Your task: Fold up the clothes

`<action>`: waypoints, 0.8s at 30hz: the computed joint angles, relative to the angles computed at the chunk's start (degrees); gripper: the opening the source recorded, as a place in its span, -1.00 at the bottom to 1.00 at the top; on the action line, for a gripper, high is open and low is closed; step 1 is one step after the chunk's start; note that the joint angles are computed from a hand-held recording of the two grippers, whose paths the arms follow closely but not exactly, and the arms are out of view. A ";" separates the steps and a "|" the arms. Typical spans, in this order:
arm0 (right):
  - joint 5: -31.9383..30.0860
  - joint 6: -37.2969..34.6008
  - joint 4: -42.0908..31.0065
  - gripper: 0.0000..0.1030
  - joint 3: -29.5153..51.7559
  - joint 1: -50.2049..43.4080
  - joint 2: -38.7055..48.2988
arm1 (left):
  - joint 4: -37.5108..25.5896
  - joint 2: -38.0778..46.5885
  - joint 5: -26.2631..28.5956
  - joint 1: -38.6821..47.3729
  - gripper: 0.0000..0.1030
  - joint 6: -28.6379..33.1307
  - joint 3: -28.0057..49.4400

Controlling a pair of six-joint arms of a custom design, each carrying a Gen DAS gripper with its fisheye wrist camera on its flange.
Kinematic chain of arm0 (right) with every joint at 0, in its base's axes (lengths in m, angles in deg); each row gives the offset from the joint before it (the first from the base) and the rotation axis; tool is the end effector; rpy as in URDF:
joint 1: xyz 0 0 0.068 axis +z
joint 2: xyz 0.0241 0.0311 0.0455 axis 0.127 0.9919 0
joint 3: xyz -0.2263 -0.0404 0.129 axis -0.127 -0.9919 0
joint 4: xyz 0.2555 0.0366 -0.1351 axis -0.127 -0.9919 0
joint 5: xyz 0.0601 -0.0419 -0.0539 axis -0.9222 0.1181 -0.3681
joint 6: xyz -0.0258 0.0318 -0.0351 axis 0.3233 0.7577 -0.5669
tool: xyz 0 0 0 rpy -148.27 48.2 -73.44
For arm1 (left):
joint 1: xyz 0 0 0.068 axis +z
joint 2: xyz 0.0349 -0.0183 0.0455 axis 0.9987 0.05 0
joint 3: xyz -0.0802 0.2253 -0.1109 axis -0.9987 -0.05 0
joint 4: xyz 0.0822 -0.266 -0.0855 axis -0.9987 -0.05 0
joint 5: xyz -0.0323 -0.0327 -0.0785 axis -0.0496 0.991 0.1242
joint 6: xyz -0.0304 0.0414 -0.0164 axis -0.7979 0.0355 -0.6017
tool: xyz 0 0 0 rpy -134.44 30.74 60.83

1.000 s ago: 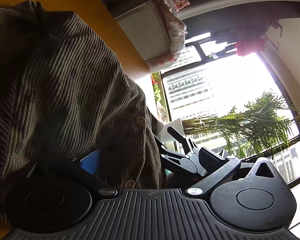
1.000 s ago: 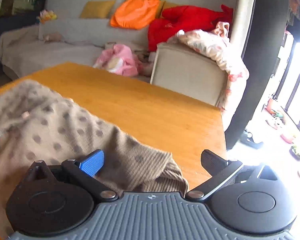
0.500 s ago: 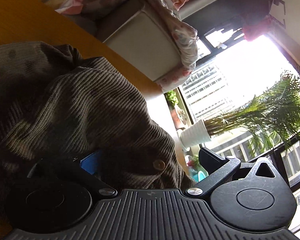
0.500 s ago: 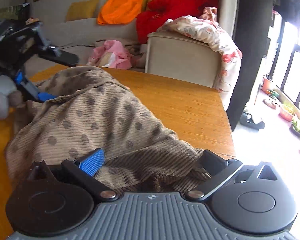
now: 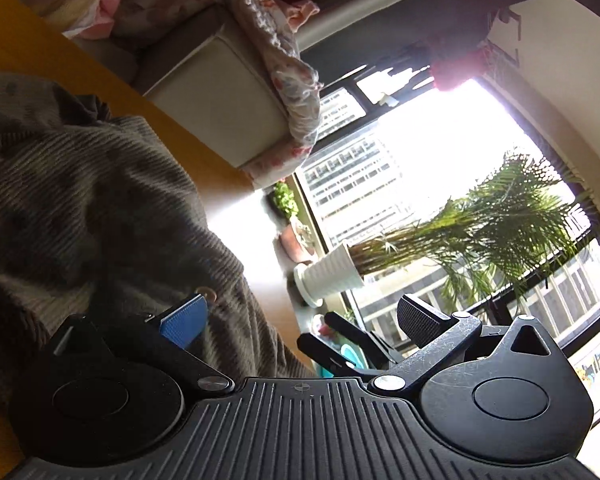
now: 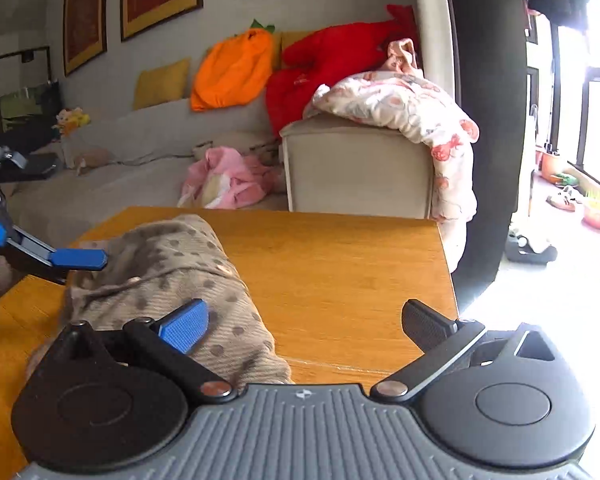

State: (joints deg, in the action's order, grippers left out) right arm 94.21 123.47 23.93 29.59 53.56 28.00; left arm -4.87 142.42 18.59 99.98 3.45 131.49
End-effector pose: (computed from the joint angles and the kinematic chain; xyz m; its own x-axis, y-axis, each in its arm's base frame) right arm 0.1645 0.1375 0.1338 -0.5012 0.0924 -0.8604 0.1036 0.9935 0.0464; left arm 0.3481 0.0448 0.1272 -0.8911 0.0572 -0.4501 0.4450 0.3035 -0.8425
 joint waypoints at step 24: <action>6.04 13.48 -12.47 1.00 6.73 16.34 15.38 | 49.31 -0.32 -5.50 -8.70 1.00 -47.45 -1.73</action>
